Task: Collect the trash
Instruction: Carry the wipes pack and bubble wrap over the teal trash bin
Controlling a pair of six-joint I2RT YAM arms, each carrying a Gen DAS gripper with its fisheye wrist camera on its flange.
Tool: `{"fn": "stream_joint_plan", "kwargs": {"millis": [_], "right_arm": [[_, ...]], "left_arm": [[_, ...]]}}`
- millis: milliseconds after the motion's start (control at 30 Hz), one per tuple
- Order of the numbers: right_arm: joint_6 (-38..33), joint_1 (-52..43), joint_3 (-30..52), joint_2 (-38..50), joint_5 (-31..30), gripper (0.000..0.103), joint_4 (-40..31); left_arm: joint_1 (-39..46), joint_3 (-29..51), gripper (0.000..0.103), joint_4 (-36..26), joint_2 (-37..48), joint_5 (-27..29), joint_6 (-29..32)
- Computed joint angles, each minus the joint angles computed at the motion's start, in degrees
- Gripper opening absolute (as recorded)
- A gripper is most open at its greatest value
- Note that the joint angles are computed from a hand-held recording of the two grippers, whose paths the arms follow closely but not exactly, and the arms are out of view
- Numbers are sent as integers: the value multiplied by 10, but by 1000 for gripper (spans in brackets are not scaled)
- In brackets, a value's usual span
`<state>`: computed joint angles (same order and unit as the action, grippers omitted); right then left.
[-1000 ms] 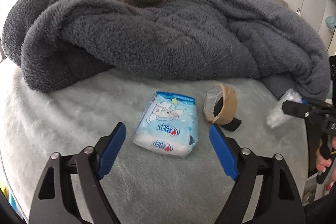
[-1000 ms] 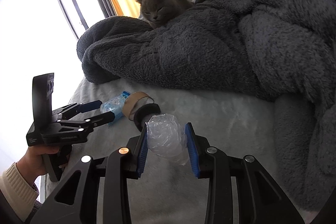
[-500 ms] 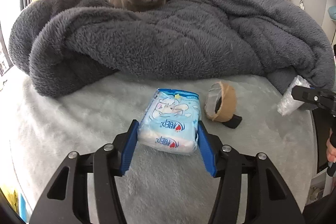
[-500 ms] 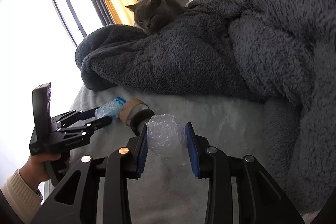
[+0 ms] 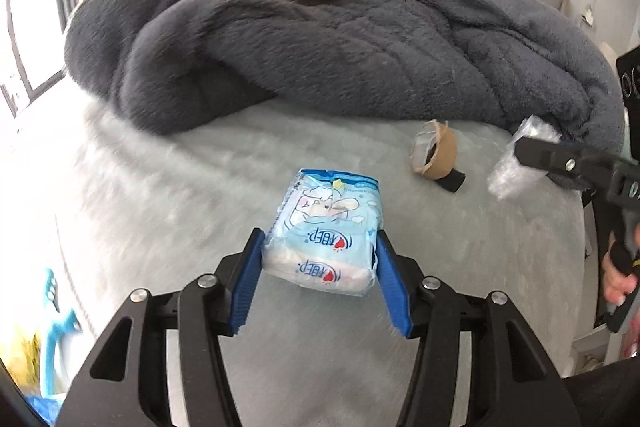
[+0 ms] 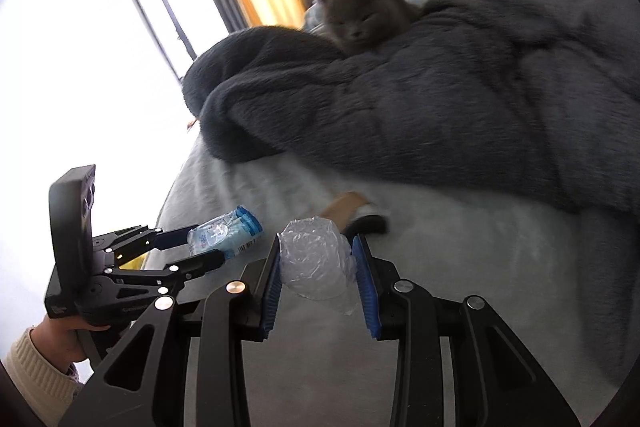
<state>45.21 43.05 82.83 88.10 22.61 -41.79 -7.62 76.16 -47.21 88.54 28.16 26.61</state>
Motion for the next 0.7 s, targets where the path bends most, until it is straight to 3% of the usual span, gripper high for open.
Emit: {"fn": "stream_joint_plan", "kwargs": {"millis": [300, 700], "right_arm": [[-17, 21, 126, 116, -15, 34, -36], [-31, 36, 244, 214, -35, 34, -63]], "left_arm": [[90, 51, 57, -76, 7, 32, 42], [191, 77, 57, -93, 8, 49, 90]]}}
